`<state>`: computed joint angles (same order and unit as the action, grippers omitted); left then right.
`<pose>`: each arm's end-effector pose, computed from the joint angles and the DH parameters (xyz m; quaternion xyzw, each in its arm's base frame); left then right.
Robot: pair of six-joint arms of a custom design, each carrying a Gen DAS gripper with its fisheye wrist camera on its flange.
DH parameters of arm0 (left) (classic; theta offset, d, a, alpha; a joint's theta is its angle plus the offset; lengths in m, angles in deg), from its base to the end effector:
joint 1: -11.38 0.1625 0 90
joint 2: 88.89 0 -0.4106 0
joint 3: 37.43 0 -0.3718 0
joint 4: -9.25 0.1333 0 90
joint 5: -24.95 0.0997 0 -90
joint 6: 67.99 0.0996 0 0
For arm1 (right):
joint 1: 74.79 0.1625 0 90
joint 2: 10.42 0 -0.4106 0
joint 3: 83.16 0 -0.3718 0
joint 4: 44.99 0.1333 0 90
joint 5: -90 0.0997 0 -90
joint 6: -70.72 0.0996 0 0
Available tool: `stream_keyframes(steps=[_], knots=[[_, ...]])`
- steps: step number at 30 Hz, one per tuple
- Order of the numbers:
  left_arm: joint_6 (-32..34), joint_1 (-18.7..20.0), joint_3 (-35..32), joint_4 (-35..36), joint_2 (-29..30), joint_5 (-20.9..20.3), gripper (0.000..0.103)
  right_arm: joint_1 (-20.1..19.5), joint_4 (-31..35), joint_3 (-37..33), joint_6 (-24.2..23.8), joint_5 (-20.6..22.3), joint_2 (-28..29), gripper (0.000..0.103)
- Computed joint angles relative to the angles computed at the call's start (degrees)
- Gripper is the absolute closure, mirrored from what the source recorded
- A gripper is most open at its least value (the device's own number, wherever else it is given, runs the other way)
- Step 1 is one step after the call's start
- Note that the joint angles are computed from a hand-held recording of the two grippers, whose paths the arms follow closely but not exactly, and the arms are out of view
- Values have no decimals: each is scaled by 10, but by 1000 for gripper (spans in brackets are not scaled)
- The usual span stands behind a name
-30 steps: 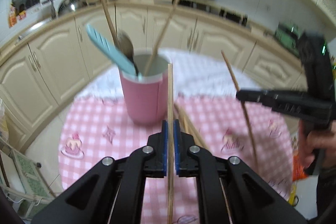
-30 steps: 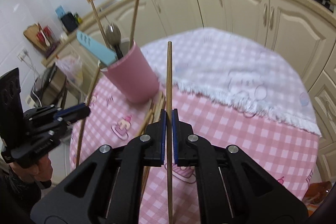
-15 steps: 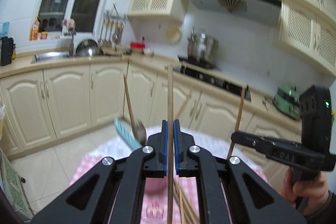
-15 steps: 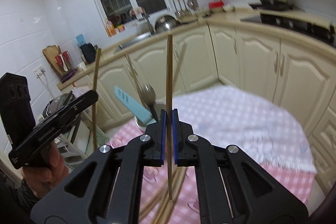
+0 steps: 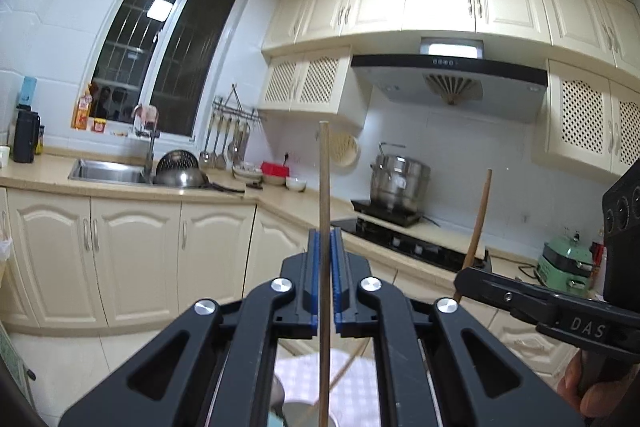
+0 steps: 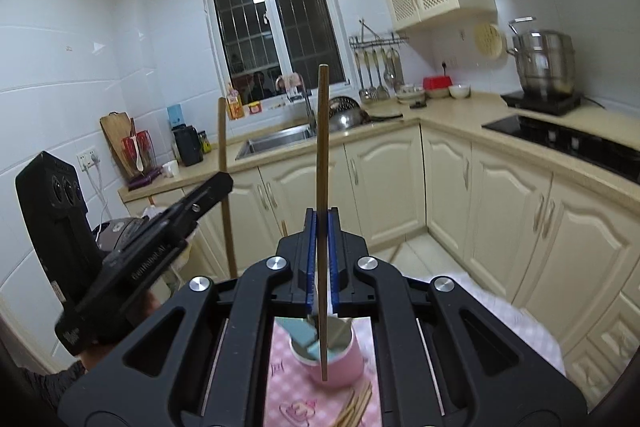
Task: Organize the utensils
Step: 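Lift both chopsticks and lower the right gripper's chopstick into the pink cup, then open both grippers over the pink cup, releasing the chopsticks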
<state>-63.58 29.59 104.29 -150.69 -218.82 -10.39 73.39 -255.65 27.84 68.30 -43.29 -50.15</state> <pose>-0.1248 -0.2669 0.4557 0.3035 0.7487 -0.5818 0.0944 0.5059 -0.2374 0.1013 0.2930 -0.8069 0.5000 0.1146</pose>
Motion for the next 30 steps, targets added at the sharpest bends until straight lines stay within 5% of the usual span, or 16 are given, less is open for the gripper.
stream_keyframes(steps=[9, 26, 29, 30], knots=[[73, 72, 8, -199, 117, -50, 98, -30, -15, -40, -42, 13, 32, 97], [101, 174, 41, -324, 206, -122, 97, -72, -1, -27, -23, 50, 45, 97], [96, 177, 48, -297, 195, -119, 78, -76, 23, -22, -6, 53, 43, 95], [92, 177, 50, -288, 186, -118, 61, -77, 22, -19, 2, 50, 41, 95]])
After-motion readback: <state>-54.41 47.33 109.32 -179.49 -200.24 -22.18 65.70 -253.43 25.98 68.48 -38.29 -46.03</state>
